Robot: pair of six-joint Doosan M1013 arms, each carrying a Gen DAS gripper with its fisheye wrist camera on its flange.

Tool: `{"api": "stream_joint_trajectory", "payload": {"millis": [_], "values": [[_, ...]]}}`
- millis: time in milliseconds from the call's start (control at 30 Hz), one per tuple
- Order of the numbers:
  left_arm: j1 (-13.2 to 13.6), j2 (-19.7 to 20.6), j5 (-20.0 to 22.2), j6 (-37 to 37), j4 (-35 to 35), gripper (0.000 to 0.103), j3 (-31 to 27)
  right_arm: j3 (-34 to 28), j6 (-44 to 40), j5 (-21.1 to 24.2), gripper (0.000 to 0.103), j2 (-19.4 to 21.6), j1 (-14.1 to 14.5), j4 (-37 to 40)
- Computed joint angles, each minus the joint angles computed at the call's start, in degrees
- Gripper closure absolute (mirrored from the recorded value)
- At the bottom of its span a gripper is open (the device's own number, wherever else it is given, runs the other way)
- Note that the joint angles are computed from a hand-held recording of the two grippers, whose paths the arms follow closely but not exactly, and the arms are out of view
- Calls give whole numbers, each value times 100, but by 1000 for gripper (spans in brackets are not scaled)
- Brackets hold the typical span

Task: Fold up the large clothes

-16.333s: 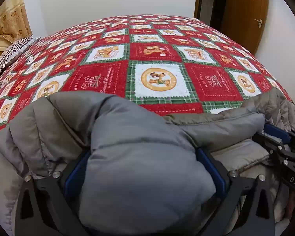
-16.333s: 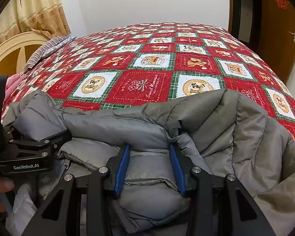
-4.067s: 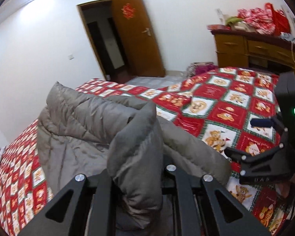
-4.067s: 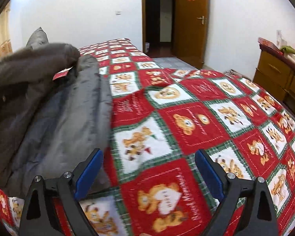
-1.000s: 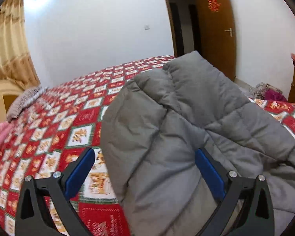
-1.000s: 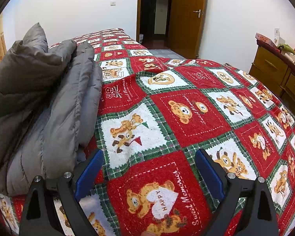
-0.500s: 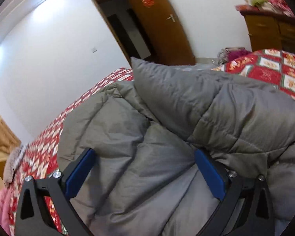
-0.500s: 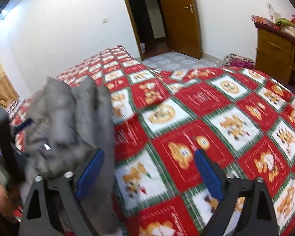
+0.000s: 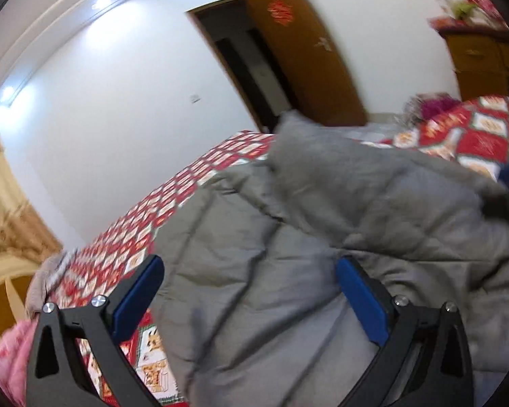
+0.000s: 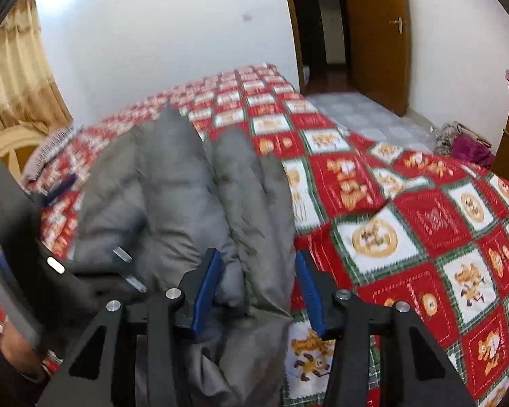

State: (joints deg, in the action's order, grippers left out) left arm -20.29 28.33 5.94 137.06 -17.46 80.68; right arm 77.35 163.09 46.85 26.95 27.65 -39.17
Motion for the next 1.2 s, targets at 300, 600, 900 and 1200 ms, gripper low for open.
{"api": "stream_joint_trajectory", "payload": {"millis": [300,600,900,1200], "values": [[22,185,413,-123,61,0,-376,259,122,-128,57,27,-112,290],[-25,269,697,-647,572,0,-568,169,-217,-7,57,136,-145,502],[-52,184,448,-340,239,0,-392,-147,-310,439,44,91,-183,247],[-56,191,428,-1587,1208,0,-410,-672,-749,344,41,246,-258,187]]}}
